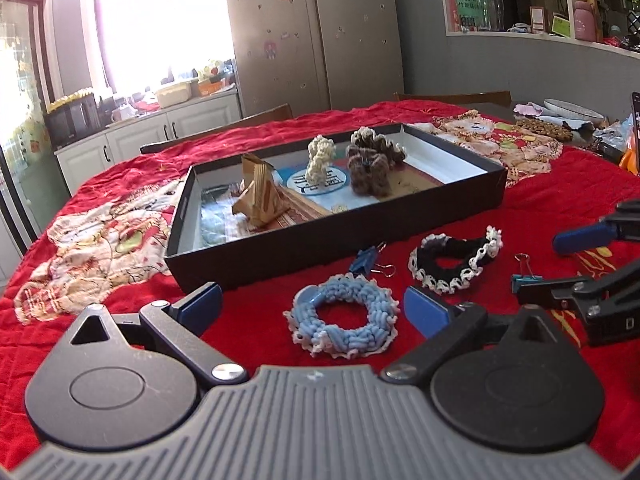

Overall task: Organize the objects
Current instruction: 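Grasp the light blue crocheted scrunchie with the left tool while the right tool grasps the teal binder clip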

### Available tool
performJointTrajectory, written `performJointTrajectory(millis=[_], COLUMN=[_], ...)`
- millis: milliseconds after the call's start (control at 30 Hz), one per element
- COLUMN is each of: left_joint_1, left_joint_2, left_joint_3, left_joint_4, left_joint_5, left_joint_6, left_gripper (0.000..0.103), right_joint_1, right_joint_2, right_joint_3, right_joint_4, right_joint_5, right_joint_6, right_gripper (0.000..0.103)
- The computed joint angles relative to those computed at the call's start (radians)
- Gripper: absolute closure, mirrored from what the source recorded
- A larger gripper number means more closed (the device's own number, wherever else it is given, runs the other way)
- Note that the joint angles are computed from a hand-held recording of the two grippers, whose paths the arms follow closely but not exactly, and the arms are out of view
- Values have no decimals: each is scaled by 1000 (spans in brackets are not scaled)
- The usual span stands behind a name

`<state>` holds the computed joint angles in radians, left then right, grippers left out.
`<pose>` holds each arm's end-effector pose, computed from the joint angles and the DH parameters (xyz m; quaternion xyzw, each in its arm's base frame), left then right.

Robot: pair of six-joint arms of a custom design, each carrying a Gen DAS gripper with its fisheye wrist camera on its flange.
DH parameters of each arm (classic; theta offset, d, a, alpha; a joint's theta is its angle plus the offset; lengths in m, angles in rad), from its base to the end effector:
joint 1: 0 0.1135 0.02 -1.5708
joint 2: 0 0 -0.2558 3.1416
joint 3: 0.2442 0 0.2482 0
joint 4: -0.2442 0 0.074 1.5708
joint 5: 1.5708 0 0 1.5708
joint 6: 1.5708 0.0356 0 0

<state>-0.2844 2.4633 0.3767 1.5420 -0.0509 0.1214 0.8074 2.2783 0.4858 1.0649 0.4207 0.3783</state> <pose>0.2369 -0.0674 -0.0219 0.1633 0.8556 -0.0179 0.4909 0.1981 0.1860 -0.0111 -0.1065 0.8901 0.0656 0.4384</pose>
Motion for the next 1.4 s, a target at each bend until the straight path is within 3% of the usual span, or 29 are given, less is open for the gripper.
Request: performJointTrajectory(millis=[267,733,1000,1400], left_joint_1=[-2,13,20,24], left_joint_2=[18,-4,-4,-3], left_joint_3=[46,75,77,67], left_joint_4=[-68,-155,-162,-145], left_joint_5=[7,61,81,93], left_joint_6=[-22,-47,-57,-66], left_gripper=[12,32,43,67], right_joint_1=[30,22,11,18], right_joint_2=[53,52,60,59], right_joint_3=[33,57,55,35], right_joint_4=[15,-10,14,38], right_joint_5=[37,23,3,2], right_joint_6=[15,15,16,13], right_gripper=[49,57,73,76])
